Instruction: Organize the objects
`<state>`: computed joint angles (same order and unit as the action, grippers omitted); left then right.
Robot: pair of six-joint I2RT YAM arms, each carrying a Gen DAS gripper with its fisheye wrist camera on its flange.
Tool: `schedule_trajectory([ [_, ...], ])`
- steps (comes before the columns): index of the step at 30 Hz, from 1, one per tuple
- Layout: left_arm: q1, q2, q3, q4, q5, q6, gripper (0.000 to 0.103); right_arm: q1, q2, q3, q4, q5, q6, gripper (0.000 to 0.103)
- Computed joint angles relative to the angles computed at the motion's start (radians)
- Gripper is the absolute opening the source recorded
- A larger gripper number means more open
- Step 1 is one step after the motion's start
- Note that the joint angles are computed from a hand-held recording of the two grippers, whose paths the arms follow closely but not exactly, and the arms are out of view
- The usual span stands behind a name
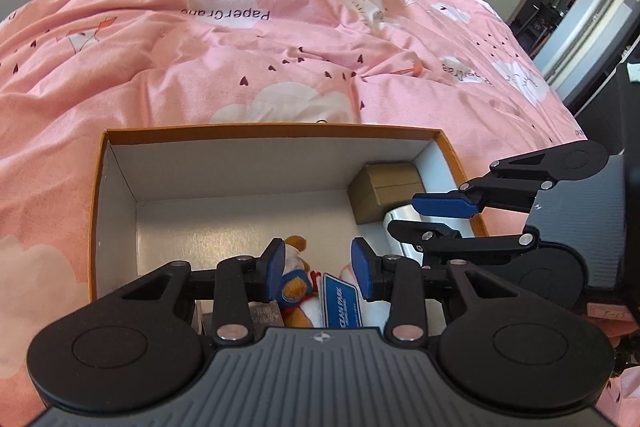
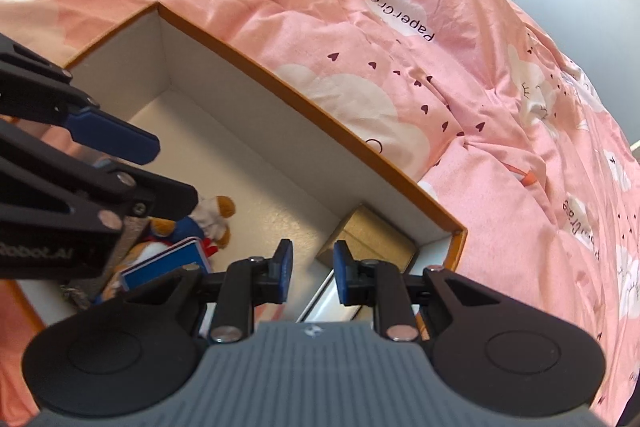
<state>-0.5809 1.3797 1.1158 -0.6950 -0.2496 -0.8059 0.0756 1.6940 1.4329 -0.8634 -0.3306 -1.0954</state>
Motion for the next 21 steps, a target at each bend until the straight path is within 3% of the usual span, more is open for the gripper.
schedule_trajectory([
  [9, -0.163, -0.072, 0.011, -0.076, -0.090, 0.008, 0.034, -0.196, -0.176, -0.109, -0.091, -0.272, 0.029, 0.022],
  [13, -0.235, -0.098, -0.013, -0.084, -0.117, -0.003, 0.034, -0.303, -0.257, -0.191, -0.111, -0.375, 0.028, 0.027],
  [15, -0.272, -0.107, -0.024, -0.089, -0.135, -0.015, 0.034, -0.348, -0.305, -0.254, -0.080, -0.404, 0.036, 0.033],
  [21, -0.402, -0.131, -0.064, -0.098, -0.226, -0.050, 0.034, -0.460, -0.374, -0.370, -0.099, -0.427, -0.006, 0.034],
])
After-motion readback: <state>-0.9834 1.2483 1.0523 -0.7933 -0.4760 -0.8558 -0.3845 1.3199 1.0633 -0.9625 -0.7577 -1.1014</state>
